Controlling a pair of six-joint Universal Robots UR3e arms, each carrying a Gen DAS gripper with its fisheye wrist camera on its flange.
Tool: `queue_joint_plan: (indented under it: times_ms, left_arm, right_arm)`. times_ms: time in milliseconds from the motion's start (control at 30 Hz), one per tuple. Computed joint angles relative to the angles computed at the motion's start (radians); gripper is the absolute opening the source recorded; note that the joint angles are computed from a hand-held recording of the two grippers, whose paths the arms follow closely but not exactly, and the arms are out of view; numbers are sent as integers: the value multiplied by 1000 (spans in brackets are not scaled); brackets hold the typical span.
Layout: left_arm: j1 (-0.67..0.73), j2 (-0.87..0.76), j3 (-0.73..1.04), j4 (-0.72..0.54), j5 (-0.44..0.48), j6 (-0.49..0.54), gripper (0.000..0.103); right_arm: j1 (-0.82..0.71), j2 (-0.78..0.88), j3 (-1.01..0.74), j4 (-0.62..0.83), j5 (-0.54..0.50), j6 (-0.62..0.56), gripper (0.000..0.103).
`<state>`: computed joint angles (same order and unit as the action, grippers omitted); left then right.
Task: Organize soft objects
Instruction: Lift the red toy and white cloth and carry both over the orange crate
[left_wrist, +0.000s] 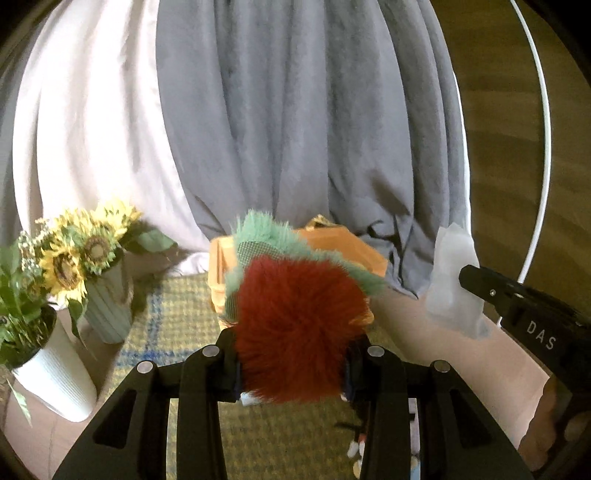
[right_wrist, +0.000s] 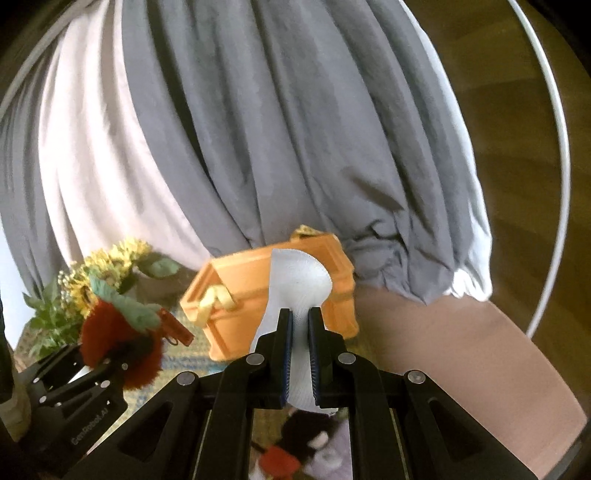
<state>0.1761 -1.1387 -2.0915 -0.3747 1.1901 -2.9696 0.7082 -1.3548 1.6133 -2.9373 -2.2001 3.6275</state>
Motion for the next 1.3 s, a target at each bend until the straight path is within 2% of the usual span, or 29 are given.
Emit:
queue_joint_plan:
  times_ms: [67, 533, 867, 1300]
  left_arm:
    - [-23, -35, 28, 26, 32, -14, 37]
    - [-42, -289, 274, 104, 67, -18, 37]
    - [-110, -531, 505, 108, 137, -34, 37]
    - [-148, -860, 911, -19, 192, -33, 37]
  right_arm:
    - [-20, 8, -13, -29, 31, -31, 10]
    - [-128, 166, -278, -57, 187, -174, 10]
    - [-210, 313, -519, 42, 274, -206, 10]
    - [-301, 567, -932, 245, 380, -241, 10]
